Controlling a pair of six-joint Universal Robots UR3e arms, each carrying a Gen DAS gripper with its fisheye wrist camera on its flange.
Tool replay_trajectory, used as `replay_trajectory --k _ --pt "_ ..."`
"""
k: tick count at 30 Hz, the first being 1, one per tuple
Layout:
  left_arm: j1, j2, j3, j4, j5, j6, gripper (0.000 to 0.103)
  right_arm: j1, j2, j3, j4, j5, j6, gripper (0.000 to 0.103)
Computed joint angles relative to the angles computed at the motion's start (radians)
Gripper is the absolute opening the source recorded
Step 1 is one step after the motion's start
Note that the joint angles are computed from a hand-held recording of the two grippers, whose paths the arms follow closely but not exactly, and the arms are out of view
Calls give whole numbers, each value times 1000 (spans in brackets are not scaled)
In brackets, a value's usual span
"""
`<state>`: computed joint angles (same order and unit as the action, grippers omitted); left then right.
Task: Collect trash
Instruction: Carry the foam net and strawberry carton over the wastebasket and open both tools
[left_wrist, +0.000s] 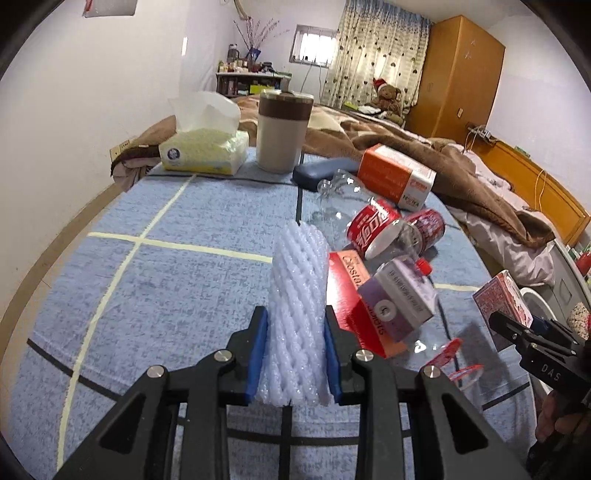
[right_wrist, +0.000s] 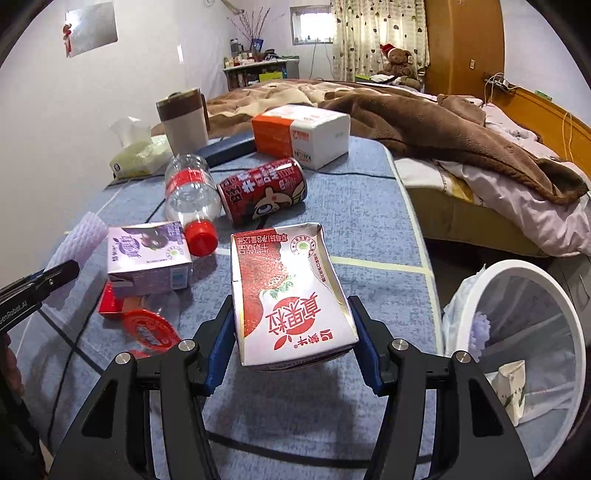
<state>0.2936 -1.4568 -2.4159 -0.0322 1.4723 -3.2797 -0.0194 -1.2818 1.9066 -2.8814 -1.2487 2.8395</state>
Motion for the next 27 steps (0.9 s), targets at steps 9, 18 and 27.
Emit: replay_trajectory --k 9,18,27 --pt "-84 84 14 -50 39 -33 30 -63 -118 90 -16 55 -20 59" --pt "-264 67 107 -66 120 -80 30 -190 -267 198 -8 138 -59 59" --pt "-456 -77 278 -68 190 -106 30 -330 -397 284 -15 182 -96 59"
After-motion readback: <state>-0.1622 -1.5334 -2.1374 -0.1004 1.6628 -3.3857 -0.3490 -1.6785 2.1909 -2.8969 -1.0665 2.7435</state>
